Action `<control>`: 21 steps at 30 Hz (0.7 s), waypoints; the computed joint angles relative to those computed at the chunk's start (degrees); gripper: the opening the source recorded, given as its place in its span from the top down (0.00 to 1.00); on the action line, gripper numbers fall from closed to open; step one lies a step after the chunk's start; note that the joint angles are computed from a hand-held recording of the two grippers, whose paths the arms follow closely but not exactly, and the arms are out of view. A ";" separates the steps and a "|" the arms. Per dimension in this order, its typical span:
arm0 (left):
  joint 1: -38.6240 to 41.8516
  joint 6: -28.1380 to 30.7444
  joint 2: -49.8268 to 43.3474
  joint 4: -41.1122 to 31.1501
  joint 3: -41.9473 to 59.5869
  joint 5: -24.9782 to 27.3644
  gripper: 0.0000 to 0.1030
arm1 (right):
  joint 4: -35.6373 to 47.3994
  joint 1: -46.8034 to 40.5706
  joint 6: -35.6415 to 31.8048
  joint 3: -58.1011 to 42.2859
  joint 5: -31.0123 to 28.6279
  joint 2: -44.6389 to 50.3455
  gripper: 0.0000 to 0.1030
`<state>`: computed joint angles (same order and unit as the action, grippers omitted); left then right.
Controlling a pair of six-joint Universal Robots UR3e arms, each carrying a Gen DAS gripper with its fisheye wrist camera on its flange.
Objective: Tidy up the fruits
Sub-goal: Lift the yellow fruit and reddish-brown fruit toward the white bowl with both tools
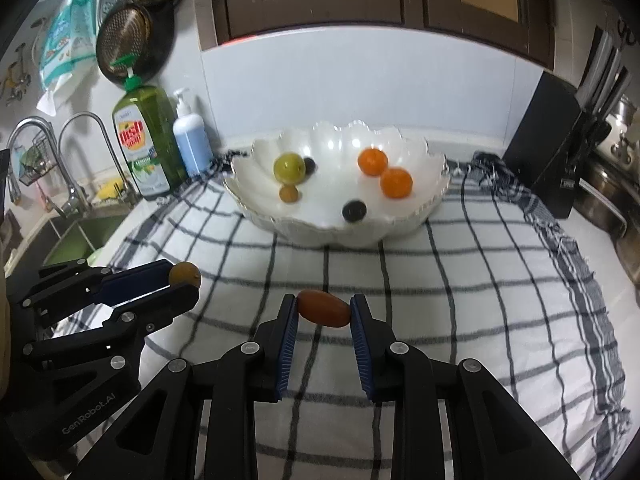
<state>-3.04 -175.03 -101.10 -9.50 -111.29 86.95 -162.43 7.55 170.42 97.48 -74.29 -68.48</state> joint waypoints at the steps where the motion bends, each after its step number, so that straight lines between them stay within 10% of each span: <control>1: 0.16 0.07 0.45 -0.27 0.31 -0.07 0.77 | -0.07 0.08 0.10 -0.50 0.22 -0.16 0.73; 21: 0.94 -1.31 0.51 -3.83 11.60 1.72 0.77 | 2.71 0.50 3.15 -13.13 -0.67 1.48 0.73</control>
<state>-2.11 -176.34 -100.59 -13.33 -99.70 88.66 -159.72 8.05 173.56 84.35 -74.96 -67.00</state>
